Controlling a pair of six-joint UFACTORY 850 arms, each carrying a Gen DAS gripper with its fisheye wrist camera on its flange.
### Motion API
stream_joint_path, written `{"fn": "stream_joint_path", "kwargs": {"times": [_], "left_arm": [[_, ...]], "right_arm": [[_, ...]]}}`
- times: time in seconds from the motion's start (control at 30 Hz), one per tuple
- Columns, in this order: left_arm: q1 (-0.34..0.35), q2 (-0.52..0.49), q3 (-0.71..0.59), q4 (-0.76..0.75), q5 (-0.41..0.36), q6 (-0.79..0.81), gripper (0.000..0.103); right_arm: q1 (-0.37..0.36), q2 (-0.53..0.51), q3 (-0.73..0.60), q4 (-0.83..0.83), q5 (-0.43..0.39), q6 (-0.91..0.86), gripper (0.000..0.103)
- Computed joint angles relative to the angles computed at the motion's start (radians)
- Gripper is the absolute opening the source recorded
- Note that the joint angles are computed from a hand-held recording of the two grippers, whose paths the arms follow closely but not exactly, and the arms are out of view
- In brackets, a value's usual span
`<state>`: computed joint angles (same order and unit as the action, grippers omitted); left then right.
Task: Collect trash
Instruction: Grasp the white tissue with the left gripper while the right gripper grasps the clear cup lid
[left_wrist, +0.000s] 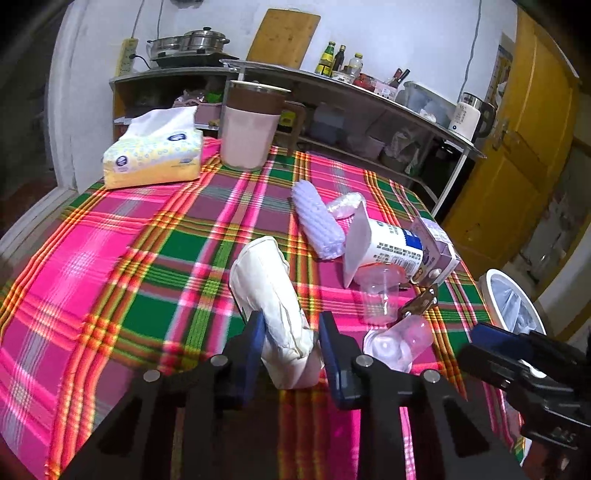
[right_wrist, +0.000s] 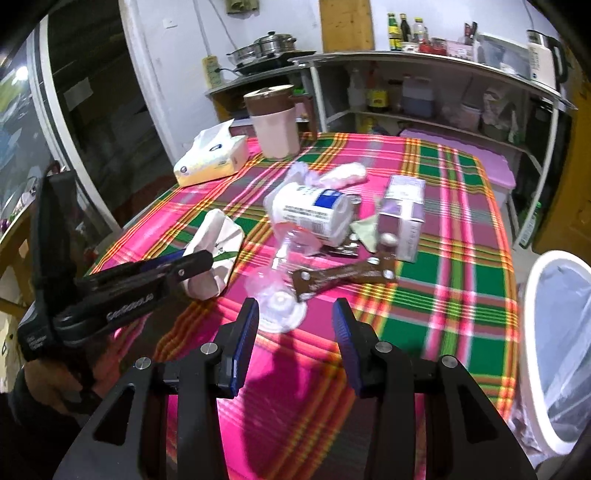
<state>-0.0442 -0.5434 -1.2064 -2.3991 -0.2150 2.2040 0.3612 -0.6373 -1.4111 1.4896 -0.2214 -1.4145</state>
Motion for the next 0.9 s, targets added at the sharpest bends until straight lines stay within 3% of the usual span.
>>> {"fn": "stream_joint_path", "kwargs": {"times": [0.17, 0.33, 0.4, 0.43, 0.47, 0.67, 0.9], "left_arm": [[0.012, 0.016, 0.024, 0.001, -0.018, 0.0, 0.03], [0.019, 0.026, 0.037, 0.002, -0.029, -0.001, 0.03], [0.02, 0.026, 0.038, 0.008, -0.03, -0.005, 0.03], [0.021, 0.027, 0.039, 0.022, -0.032, -0.016, 0.03], [0.021, 0.03, 0.042, 0.027, -0.033, -0.018, 0.03], [0.01, 0.06, 0.075, 0.007, -0.057, 0.018, 0.03], [-0.021, 0.108, 0.121, 0.003, -0.074, 0.043, 0.03]], "right_arm": [[0.021, -0.04, -0.055, -0.087, 0.01, 0.078, 0.043], [0.035, -0.088, -0.121, -0.265, 0.02, 0.263, 0.043], [0.04, -0.097, -0.132, -0.316, 0.023, 0.316, 0.038], [0.041, -0.101, -0.137, -0.339, 0.025, 0.337, 0.029], [0.043, -0.1, -0.136, -0.353, 0.029, 0.351, 0.029], [0.038, -0.058, -0.084, -0.167, 0.029, 0.167, 0.029], [0.027, 0.034, 0.039, 0.181, 0.018, -0.18, 0.029]]}}
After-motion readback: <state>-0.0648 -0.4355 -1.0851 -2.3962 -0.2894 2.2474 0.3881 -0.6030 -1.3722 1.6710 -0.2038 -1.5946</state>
